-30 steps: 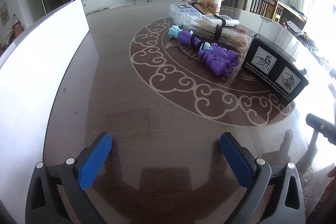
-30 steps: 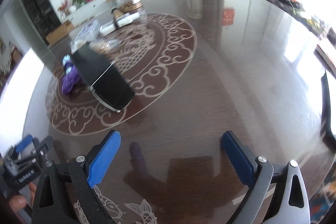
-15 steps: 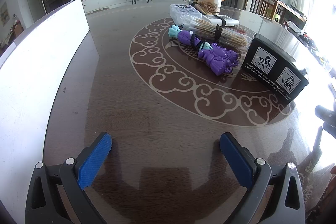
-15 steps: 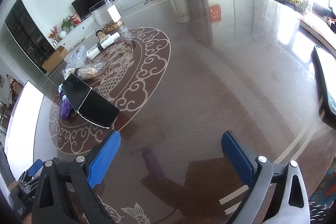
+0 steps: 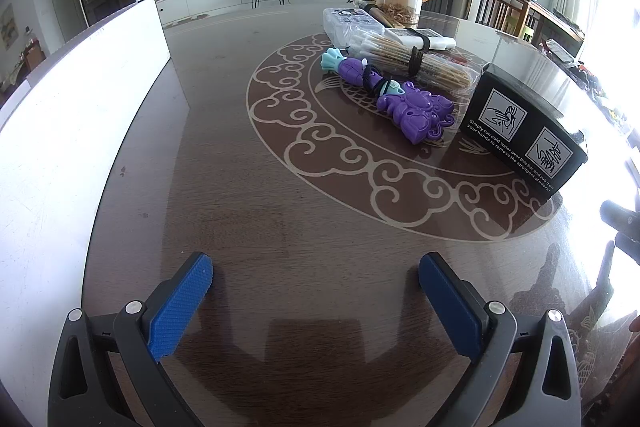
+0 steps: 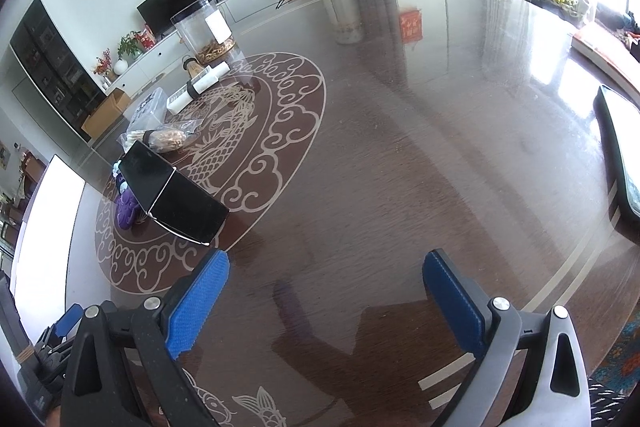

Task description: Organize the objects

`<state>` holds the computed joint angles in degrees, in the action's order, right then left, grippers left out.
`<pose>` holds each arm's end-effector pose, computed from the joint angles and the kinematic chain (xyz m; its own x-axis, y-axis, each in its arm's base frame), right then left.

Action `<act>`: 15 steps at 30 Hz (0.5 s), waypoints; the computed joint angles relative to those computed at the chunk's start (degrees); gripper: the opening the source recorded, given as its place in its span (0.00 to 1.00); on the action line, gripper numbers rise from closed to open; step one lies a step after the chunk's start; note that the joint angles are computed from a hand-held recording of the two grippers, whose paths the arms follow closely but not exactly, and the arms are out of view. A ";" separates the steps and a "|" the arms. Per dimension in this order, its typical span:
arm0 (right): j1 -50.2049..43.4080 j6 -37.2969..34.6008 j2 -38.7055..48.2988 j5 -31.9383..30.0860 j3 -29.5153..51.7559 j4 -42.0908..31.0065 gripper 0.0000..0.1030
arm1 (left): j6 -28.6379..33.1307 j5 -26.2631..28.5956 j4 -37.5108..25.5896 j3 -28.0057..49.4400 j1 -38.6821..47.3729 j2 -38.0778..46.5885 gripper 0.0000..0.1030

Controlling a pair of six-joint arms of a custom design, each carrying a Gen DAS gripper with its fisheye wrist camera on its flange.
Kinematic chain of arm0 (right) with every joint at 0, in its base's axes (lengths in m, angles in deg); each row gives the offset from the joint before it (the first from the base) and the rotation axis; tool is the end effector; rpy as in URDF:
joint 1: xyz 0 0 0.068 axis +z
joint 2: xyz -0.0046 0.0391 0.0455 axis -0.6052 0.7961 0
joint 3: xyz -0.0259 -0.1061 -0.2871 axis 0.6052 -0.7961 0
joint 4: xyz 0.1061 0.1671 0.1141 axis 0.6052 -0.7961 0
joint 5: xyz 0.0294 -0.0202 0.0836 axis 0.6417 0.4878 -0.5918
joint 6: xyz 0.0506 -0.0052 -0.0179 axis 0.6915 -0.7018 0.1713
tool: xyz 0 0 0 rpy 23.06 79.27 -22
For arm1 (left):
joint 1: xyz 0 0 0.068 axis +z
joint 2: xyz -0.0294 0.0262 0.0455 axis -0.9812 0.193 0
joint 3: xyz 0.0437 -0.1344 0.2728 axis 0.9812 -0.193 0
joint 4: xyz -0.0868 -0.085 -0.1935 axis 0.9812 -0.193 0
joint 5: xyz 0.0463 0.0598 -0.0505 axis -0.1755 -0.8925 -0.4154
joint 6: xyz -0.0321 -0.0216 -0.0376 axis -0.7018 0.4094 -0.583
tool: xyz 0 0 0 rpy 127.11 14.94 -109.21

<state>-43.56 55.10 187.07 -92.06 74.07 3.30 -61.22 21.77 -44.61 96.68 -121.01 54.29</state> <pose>0.2322 -0.0168 0.0826 -0.8223 0.1974 -0.5337 0.0591 0.9625 0.2649 0.2086 -0.1659 0.0651 -0.7947 -0.1763 -0.5809 -0.2179 0.9760 0.0020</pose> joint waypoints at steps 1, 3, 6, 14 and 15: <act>0.01 -0.09 -0.01 0.04 0.02 -0.06 0.96 | 0.00 0.00 0.00 0.00 0.00 0.00 1.00; 0.13 -0.16 0.03 0.12 0.12 -0.14 0.97 | -0.02 -0.01 -0.01 -0.01 -0.02 -0.01 1.00; 0.28 -0.29 0.10 0.14 0.00 -0.01 0.98 | -0.02 -0.01 -0.01 -0.01 -0.02 -0.01 1.00; 1.33 -0.23 0.55 0.89 0.24 0.07 1.00 | -0.05 -0.03 -0.03 -0.02 -0.04 -0.03 1.00; 1.30 -0.11 0.59 0.72 0.17 0.22 1.00 | -0.03 -0.03 -0.05 -0.01 -0.02 -0.03 1.00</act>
<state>-42.26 54.99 187.66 -91.34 74.24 3.52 -61.26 21.74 -44.65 96.67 -121.03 54.26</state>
